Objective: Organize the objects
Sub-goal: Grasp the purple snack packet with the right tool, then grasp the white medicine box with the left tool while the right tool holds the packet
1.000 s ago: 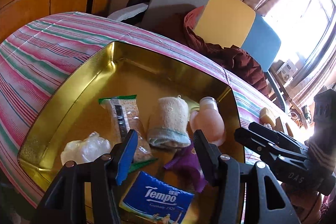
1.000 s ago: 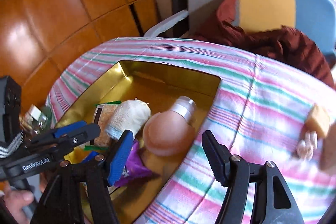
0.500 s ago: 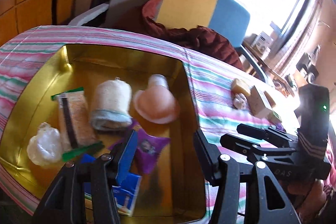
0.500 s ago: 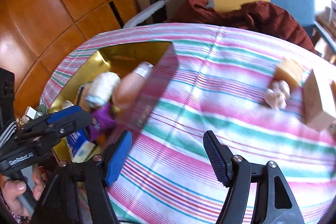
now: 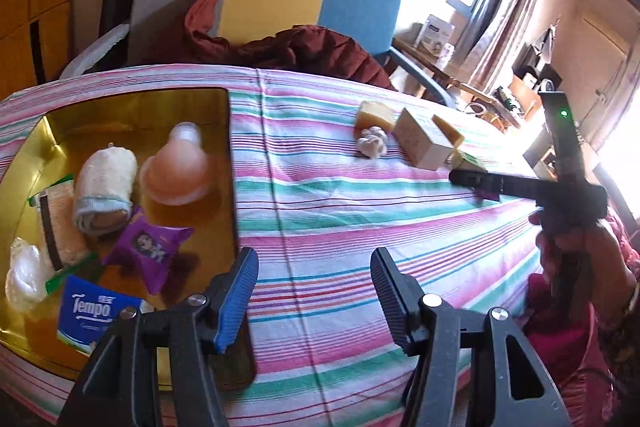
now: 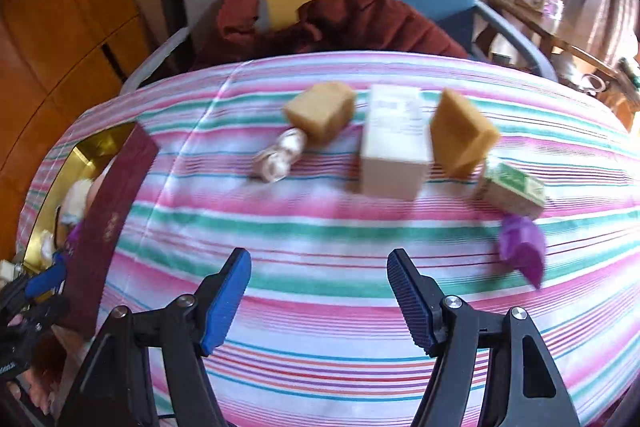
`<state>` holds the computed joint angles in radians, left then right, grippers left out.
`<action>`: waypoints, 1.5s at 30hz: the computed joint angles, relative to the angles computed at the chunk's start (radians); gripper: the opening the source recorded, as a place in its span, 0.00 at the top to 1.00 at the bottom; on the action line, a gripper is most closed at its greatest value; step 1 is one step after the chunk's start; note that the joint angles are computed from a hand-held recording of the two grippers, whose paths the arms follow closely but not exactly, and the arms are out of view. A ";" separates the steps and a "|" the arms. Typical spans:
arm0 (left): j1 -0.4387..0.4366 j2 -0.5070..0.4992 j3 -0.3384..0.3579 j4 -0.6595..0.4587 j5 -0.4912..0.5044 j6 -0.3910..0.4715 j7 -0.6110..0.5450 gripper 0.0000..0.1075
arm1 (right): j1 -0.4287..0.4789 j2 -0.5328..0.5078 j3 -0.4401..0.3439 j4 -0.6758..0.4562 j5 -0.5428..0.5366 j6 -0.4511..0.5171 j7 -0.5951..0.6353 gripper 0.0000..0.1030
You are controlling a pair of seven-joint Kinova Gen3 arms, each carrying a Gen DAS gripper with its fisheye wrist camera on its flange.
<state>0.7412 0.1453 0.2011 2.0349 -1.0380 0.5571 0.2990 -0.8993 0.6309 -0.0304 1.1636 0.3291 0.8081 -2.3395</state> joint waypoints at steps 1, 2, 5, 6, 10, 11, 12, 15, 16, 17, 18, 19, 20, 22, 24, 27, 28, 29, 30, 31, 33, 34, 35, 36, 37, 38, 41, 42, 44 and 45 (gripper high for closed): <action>0.026 0.005 -0.011 -0.009 -0.011 0.022 0.003 0.46 | -0.006 -0.011 0.029 0.013 0.020 0.004 -0.027 0.31; 0.039 0.015 -0.003 -0.029 -0.007 0.060 -0.009 0.46 | -0.007 -0.016 0.049 0.015 0.042 0.015 -0.042 0.29; 0.044 0.029 0.020 -0.063 -0.006 0.098 -0.038 0.46 | 0.011 -0.007 0.088 -0.001 0.097 0.075 -0.081 0.26; 0.048 0.032 0.020 -0.069 -0.006 0.098 -0.043 0.46 | 0.034 -0.001 0.087 -0.009 0.093 0.091 -0.089 0.26; 0.060 0.054 0.018 -0.108 0.020 0.100 -0.096 0.45 | 0.155 0.006 0.037 0.011 0.001 0.074 -0.098 0.26; 0.067 0.060 0.015 -0.116 0.021 0.101 -0.104 0.45 | 0.163 0.007 0.035 0.023 -0.010 0.056 -0.108 0.26; 0.073 0.067 0.012 -0.124 0.022 0.098 -0.114 0.45 | 0.173 0.006 0.031 0.042 -0.020 0.030 -0.112 0.26; 0.083 0.091 0.001 -0.152 0.046 0.086 -0.159 0.45 | 0.198 0.031 0.008 0.028 -0.050 0.033 -0.067 0.27; 0.087 0.099 -0.005 -0.159 0.055 0.077 -0.170 0.45 | 0.192 0.042 0.012 0.011 -0.046 0.050 -0.050 0.27; 0.089 0.106 -0.010 -0.167 0.069 0.072 -0.186 0.45 | 0.183 0.050 0.017 -0.002 -0.040 0.062 -0.041 0.27; 0.087 0.115 -0.015 -0.176 0.088 0.063 -0.208 0.45 | 0.184 0.058 0.015 -0.013 -0.044 0.068 -0.027 0.31; 0.087 0.119 -0.022 -0.180 0.104 0.052 -0.224 0.45 | 0.192 0.063 0.009 -0.020 -0.055 0.069 -0.014 0.33; 0.092 0.126 -0.030 -0.185 0.114 0.046 -0.235 0.45 | 0.201 0.070 0.002 -0.029 -0.070 0.076 0.001 0.39; 0.095 0.142 -0.041 -0.205 0.145 0.041 -0.275 0.45 | 0.205 0.086 0.001 -0.052 -0.089 0.106 0.022 0.44; 0.100 0.154 -0.055 -0.225 0.171 0.033 -0.310 0.45 | 0.209 0.090 0.003 -0.058 -0.103 0.120 0.031 0.56; 0.090 0.170 -0.070 -0.254 0.229 0.007 -0.375 0.45 | 0.221 0.076 0.001 -0.031 -0.127 0.094 0.025 0.56; 0.086 0.176 -0.075 -0.263 0.250 -0.005 -0.395 0.45 | 0.222 0.070 0.001 -0.024 -0.133 0.087 0.023 0.56; 0.089 0.181 -0.086 -0.271 0.262 -0.014 -0.405 0.45 | 0.227 0.063 -0.003 -0.012 -0.142 0.072 0.022 0.54; 0.094 0.186 -0.096 -0.279 0.273 -0.018 -0.414 0.45 | 0.238 0.052 -0.011 0.008 -0.159 0.050 0.020 0.46; 0.096 0.192 -0.103 -0.289 0.286 -0.021 -0.430 0.45 | 0.247 0.043 -0.016 0.024 -0.176 0.032 0.011 0.38; 0.103 0.200 -0.119 -0.305 0.305 -0.026 -0.454 0.45 | 0.254 0.024 -0.019 0.057 -0.196 0.006 -0.004 0.24; 0.107 0.204 -0.125 -0.313 0.313 -0.027 -0.465 0.45 | 0.250 0.019 -0.017 0.064 -0.196 0.002 -0.008 0.24; 0.107 0.208 -0.129 -0.321 0.324 -0.027 -0.480 0.45 | 0.252 0.017 -0.019 0.069 -0.199 0.003 -0.006 0.26; 0.105 0.212 -0.131 -0.330 0.338 -0.026 -0.497 0.45 | 0.260 0.014 -0.027 0.077 -0.212 -0.002 -0.004 0.30; 0.104 0.216 -0.135 -0.339 0.350 -0.025 -0.510 0.45 | 0.265 0.009 -0.031 0.090 -0.222 -0.014 -0.008 0.31; 0.104 0.220 -0.141 -0.347 0.358 -0.027 -0.520 0.45 | 0.261 0.004 -0.026 0.098 -0.221 -0.020 -0.016 0.37; 0.097 0.240 -0.149 -0.389 0.392 -0.009 -0.563 0.45 | 0.274 0.004 -0.029 0.101 -0.232 -0.033 -0.014 0.53; 0.087 0.246 -0.148 -0.401 0.410 -0.015 -0.582 0.45 | 0.275 0.003 -0.028 0.101 -0.233 -0.037 -0.013 0.61; 0.072 0.267 -0.148 -0.437 0.444 -0.014 -0.620 0.45 | 0.286 -0.005 -0.039 0.115 -0.246 -0.066 -0.003 0.61; 0.059 0.282 -0.142 -0.464 0.469 -0.005 -0.651 0.45 | 0.284 -0.008 -0.038 0.119 -0.244 -0.078 0.001 0.61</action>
